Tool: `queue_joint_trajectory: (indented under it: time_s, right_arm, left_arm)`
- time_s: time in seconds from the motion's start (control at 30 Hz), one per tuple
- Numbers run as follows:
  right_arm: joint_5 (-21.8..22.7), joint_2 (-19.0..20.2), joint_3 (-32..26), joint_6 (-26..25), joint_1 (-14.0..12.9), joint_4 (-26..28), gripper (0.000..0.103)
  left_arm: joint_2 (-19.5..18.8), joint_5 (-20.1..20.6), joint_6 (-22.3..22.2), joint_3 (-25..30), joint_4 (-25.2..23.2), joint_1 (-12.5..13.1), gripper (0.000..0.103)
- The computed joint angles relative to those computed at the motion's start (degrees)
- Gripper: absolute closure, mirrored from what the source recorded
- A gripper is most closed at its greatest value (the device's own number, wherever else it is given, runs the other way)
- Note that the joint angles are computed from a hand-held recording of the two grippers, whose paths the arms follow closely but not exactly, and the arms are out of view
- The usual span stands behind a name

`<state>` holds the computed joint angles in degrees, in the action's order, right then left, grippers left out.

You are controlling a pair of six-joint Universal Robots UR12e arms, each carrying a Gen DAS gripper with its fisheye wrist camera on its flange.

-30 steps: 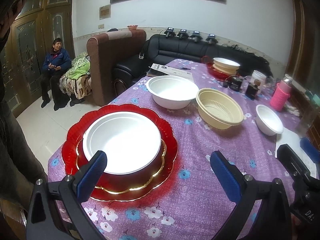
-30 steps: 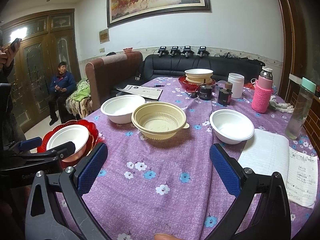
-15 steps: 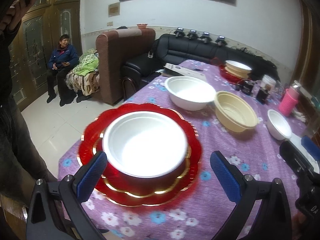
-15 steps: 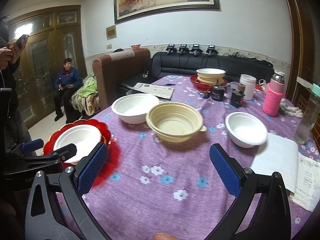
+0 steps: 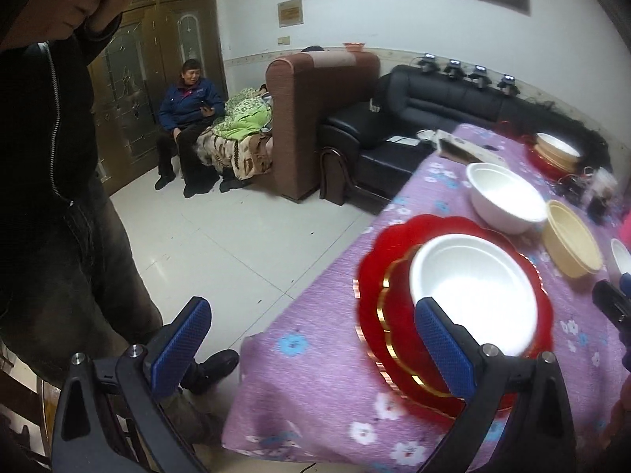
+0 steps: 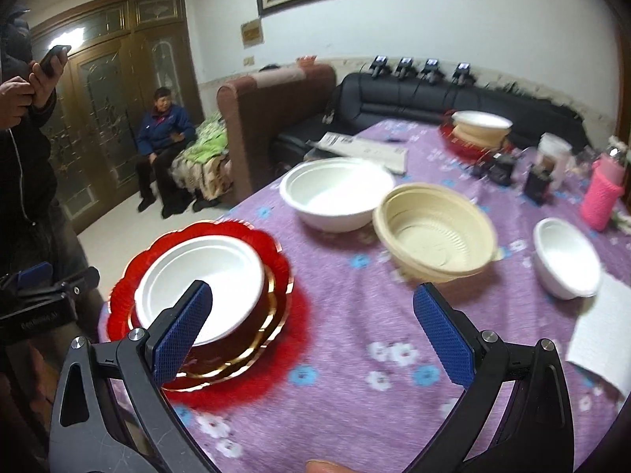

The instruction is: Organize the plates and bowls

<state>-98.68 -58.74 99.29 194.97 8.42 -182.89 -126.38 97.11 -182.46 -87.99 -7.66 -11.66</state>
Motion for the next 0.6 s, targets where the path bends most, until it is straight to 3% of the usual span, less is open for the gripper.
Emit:
queue_joint_trajectory:
  time_s: [0.3,0.37,0.47,0.53,0.6]
  right_arm:
    - [-1.38,-0.18,0.95,-0.3,-0.93,1.97,0.0]
    - [-2.62,-0.93,1.91,-1.77,-1.19,3.3,0.0]
    - [-9.07,-2.39,5.05,-3.38,-1.61,2.91,0.0]
    - [-12.66,-4.07,7.74,-1.69,-2.53,3.4,0.0]
    - [-15.48,-5.82,10.33,0.89,-3.5,3.54,0.0]
  left_arm:
    - [-0.28,3.66,1.78,-0.01,-3.11,-0.16,0.0]
    - [1.11,0.01,1.18,-2.15,-0.12,-0.23,0.0]
    - [3.09,-11.61,4.49,-5.03,5.05,-0.95,0.0]
    - [3.1,-18.17,8.21,-4.49,4.93,-3.07,0.0]
    - [1.82,-20.9,9.96,-2.1,2.28,-5.51,0.0]
